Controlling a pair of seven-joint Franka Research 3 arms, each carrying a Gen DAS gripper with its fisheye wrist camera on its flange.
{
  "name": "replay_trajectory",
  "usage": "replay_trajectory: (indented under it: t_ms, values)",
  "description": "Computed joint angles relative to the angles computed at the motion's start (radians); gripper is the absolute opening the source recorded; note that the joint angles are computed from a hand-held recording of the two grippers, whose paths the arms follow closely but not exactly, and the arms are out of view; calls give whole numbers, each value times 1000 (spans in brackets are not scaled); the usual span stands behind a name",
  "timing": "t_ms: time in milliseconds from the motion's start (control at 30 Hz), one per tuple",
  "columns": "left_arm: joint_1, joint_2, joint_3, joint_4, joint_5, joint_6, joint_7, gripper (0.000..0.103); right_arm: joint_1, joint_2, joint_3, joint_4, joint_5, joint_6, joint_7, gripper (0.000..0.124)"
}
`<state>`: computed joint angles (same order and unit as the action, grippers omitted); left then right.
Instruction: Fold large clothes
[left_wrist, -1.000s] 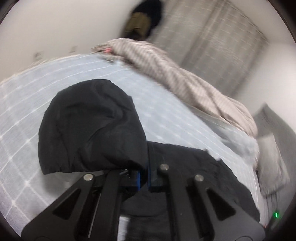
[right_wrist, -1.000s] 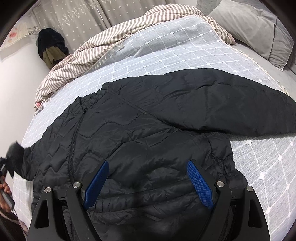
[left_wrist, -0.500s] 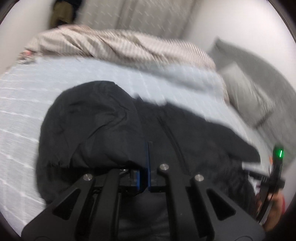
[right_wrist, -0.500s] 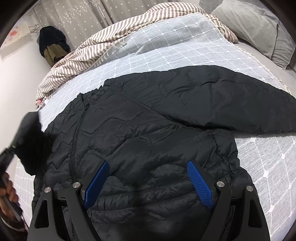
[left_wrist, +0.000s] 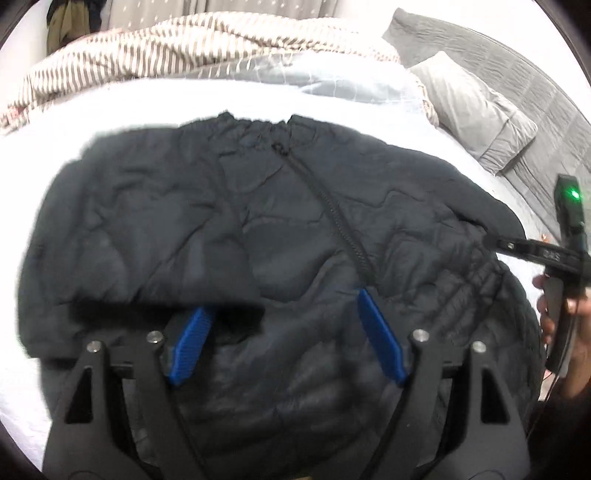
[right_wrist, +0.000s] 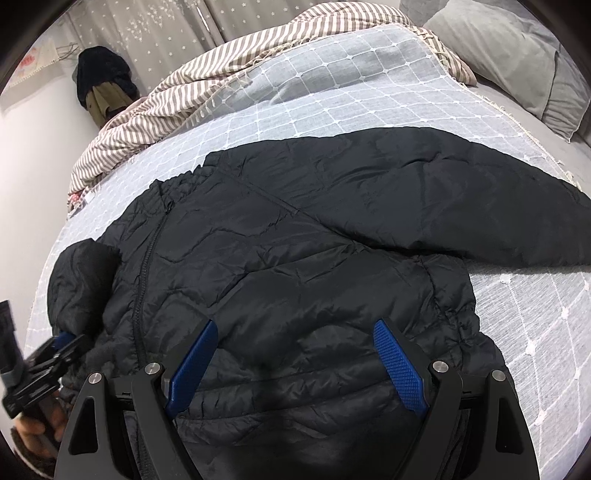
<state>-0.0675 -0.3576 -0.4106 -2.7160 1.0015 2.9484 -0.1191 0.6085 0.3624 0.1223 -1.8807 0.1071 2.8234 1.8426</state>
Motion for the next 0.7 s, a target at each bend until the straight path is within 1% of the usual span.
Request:
replay_trajectory:
  t_ms: [100,167,200,233,300,400,500,567,600,633,667,700]
  values:
    - [-25,-70,2,-30,-26,-39,17,84,18,-1,-15,0,-28,2,16,88]
    - [-21,-129,-17,-51,-38,-85,-9,89,27,-1,-21,1,-46,6,24,88]
    - [-3,-138,-34,-50,-27,-97,-35,94,28,0,-20,3,-50,6,24,88]
    - [4,-153,-38,-56,-22,-104,-51,98,31,2,-21,5,-56,5,25,88]
    - [-2,-177,-34,-67,-39,-134,-61,101,40,6,-26,10,-73,-1,31,88]
    - [-21,-196,-16,-76,-79,-196,-37,101,47,12,-29,17,-96,-6,26,88]
    - [-32,-228,-13,-96,-102,-270,-34,101,54,14,-26,19,-114,-2,14,88]
    - [-29,-268,-12,-129,-91,-276,-63,101,55,17,-20,21,-115,4,1,88]
    - [-40,-300,0,-155,-105,-293,-59,101,51,18,-10,24,-110,8,-16,88]
    - [-54,-329,9,-173,-128,-327,-45,101,43,19,5,28,-97,9,-40,88]
    - [-63,-362,11,-192,-146,-360,-42,101,27,22,34,35,-68,18,-82,88]
    - [-63,-394,13,-214,-151,-369,-52,101,19,27,54,44,-42,26,-113,88]
